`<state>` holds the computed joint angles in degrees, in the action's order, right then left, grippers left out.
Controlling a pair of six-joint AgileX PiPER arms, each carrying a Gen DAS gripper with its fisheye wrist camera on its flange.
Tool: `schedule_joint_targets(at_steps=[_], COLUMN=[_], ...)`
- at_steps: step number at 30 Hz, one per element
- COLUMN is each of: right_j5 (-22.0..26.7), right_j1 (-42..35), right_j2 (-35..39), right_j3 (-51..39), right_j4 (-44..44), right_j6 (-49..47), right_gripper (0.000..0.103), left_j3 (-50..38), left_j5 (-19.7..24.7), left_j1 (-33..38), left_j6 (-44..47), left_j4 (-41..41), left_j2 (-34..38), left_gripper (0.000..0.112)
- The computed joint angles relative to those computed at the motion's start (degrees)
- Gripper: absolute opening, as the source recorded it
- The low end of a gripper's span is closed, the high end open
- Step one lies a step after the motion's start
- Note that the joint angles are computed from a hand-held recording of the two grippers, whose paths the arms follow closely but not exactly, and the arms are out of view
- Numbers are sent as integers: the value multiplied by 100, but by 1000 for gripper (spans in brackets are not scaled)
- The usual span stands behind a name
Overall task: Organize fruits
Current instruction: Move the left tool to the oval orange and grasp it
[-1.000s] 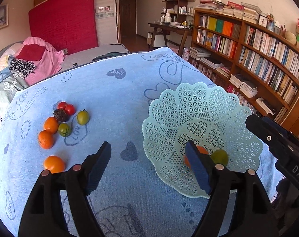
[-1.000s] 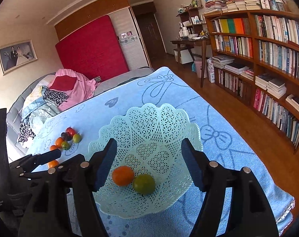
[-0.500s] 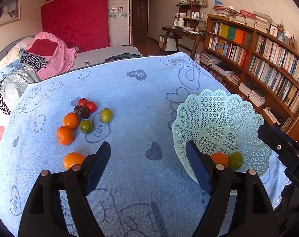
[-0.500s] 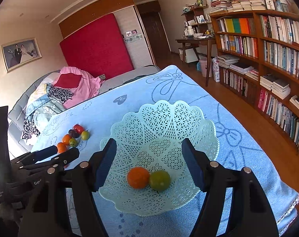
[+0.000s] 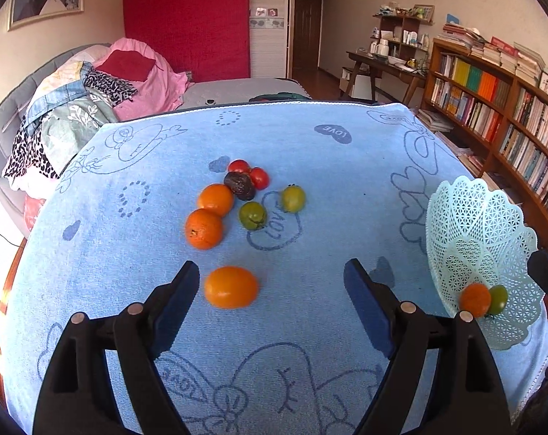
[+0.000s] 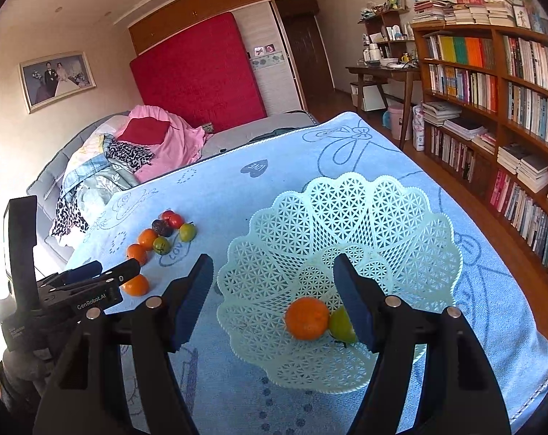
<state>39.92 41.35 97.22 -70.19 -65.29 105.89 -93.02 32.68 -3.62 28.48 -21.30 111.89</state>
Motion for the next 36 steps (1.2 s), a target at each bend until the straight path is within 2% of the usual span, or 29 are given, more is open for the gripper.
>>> schedule_joint_targets(at_steps=[11,14,25,34,36], right_j5=[-189,-273,-475,-396,-307], right_j1=[-4,-13,-173,-366,-397], right_j2=[585,753,1606,2370,2556], right_j3=[-781,-1003,-2297,-3528,-3820], right_j4=[470,538,1516,2605,2787], right_j6=[-745,-932,-2400,-3689,-3881], right_gripper=[71,83,83,83,83], left_j3=[-444,-654,-1207,-1410,-1341], left_j5=[166,259,532,695,617], left_j1=[291,315,340,376,376], left_j6=[-225,-373,-527,-455,-360], left_j4=[251,373,456,340,289], left_j2=[570,788,1263,1459,1436], left_gripper=[82,82,82,81,77])
